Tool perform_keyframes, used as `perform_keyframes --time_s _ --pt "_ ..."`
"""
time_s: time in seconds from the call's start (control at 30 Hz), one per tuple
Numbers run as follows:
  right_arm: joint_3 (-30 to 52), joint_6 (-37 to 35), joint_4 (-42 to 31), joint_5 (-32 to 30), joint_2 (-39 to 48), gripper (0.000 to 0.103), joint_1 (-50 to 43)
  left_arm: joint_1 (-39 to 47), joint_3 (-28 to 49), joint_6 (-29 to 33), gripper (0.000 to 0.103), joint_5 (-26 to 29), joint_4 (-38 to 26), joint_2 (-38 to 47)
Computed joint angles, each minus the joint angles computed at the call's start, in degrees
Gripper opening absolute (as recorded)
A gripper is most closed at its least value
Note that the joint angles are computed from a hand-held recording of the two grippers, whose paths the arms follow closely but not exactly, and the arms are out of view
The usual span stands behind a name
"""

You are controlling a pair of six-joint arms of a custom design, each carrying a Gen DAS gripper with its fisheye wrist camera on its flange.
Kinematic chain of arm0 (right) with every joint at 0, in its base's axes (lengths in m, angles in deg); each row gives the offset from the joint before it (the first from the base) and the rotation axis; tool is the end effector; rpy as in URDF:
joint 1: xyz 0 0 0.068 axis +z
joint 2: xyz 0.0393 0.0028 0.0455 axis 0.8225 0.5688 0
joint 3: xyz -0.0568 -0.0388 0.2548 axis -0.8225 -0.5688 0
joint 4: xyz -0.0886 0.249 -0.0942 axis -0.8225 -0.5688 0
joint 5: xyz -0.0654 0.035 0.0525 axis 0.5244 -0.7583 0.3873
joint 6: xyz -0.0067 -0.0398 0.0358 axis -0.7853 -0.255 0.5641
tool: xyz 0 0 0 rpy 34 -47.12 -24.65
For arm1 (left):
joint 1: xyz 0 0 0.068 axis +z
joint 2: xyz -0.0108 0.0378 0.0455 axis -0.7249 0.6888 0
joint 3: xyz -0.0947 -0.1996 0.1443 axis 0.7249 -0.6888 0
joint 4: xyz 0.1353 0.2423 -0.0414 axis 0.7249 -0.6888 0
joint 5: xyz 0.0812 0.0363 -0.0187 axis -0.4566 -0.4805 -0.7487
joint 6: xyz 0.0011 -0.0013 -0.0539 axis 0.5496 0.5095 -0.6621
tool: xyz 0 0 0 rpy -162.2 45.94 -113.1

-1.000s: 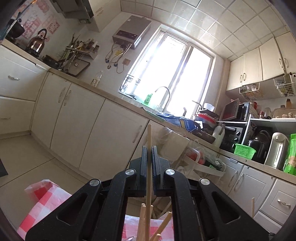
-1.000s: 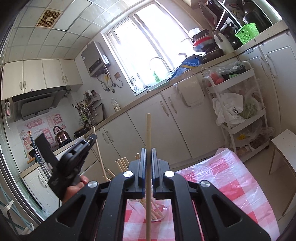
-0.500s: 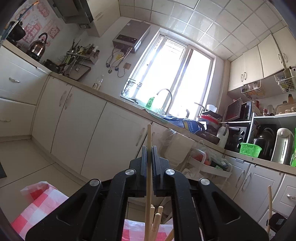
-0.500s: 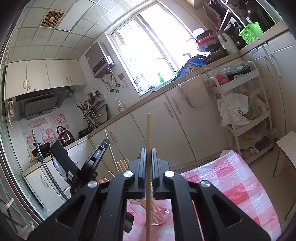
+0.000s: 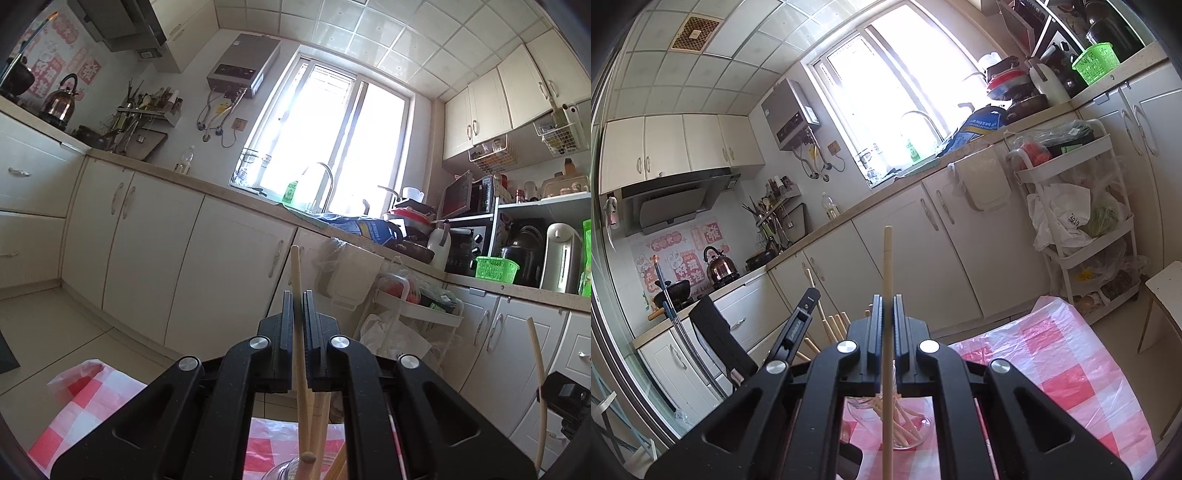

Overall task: Organize utensils
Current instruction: 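Lift both held sticks up over the glass jar opening, then open both grippers to drop the sticks into the jar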

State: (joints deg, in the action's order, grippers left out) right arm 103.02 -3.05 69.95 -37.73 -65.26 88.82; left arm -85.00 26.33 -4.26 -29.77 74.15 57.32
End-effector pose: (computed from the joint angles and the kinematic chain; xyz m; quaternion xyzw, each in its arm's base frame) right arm 0.1422 0.0834 0.2432 0.0693 0.7555 0.2652 0.5951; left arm 0.2783 -0.2010 0.1973 -0.0462 0.6965 -0.1887 0.6908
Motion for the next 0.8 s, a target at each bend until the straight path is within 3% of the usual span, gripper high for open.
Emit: perform_keyframes --time_s 0.23,0.37,0.5,0.6,0.67,0.8 --pt "1.3 -0.3 7.9 -2.1 7.8 0.006 -2.2 -1.7 -2.8 3.1 0.007 1.7 -8.7 -6.4" --pt "3.9 0.0 14.7 -2.5 15.0 0.006 -2.5 -2.8 -5.6 2.8 0.02 0.8 -15.9 -14.3" --pt "6.9 -0.9 23.1 -1.1 23.1 0.006 -2.4 -5.2 -6.8 -0.9 0.039 -1.8 -31.9 -25.6" --pt "8.4 -1.1 29.0 -0.7 29.3 0.006 -2.7 -7.6 -5.3 -7.4 0.055 -2.8 -49.8 -33.7" --pt "9.5 -1.2 33.1 -0.5 34.2 0.006 -3.2 -10.2 -3.6 -11.5 0.059 -3.1 -62.2 -38.2" --pt "11.0 -2.4 38.9 -0.1 41.6 0.006 -3.7 -17.4 -4.2 -17.5 0.071 -7.0 -74.9 -45.4"
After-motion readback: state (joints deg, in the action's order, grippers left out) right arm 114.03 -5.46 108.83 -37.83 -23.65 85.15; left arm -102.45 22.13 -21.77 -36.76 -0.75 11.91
